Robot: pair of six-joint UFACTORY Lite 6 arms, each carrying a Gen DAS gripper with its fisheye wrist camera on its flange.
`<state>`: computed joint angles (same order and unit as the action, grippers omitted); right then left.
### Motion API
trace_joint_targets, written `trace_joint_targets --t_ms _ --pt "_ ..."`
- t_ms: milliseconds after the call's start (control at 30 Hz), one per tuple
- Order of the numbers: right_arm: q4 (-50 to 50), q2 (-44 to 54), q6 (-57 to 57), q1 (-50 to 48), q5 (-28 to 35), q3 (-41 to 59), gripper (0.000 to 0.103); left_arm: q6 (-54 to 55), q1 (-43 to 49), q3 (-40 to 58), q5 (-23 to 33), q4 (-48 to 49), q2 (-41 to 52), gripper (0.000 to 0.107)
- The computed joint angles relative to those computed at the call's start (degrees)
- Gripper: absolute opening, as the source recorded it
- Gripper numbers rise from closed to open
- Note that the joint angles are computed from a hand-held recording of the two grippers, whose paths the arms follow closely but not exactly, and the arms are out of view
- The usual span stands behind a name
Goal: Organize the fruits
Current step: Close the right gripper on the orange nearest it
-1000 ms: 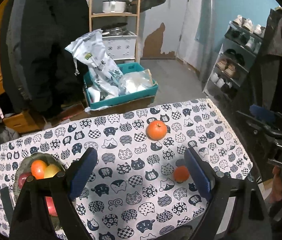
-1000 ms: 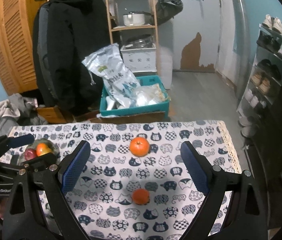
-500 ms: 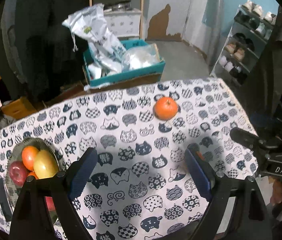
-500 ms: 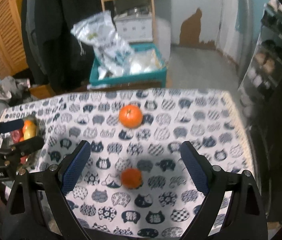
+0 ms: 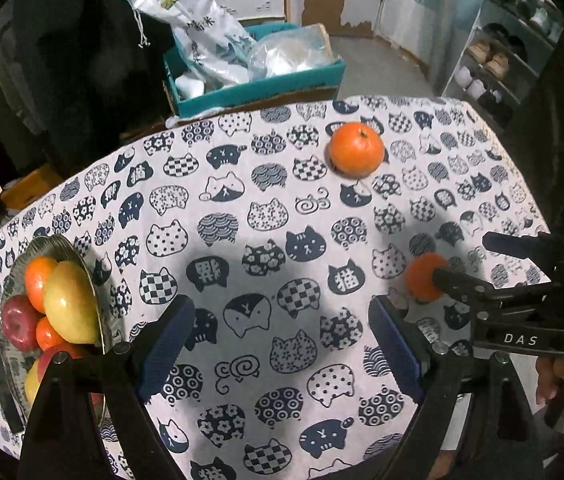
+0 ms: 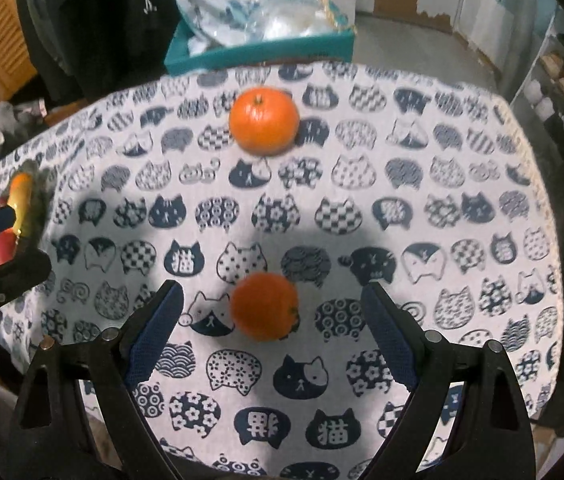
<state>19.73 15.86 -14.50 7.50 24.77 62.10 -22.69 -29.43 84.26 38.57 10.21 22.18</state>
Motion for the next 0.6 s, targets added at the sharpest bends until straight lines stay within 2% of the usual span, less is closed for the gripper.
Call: trace_joint_targets --t_ms 333,533,600 --pt "0.06 7.22 0.24 1.39 -1.55 1.44 0.089 2.60 0.69 1.43 0.28 -2.82 3.97 0.090" --pt "4.01 9.51 -3.43 0.88 -0.57 2.31 0.075 3.96 0.78 3.69 0.32 -4.04 6.34 0.090" --pt "7.48 10.18 -6.78 0.33 -0.41 2.41 0.065 4.34 0.84 4.88 0.54 -4.59 7.63 0.090"
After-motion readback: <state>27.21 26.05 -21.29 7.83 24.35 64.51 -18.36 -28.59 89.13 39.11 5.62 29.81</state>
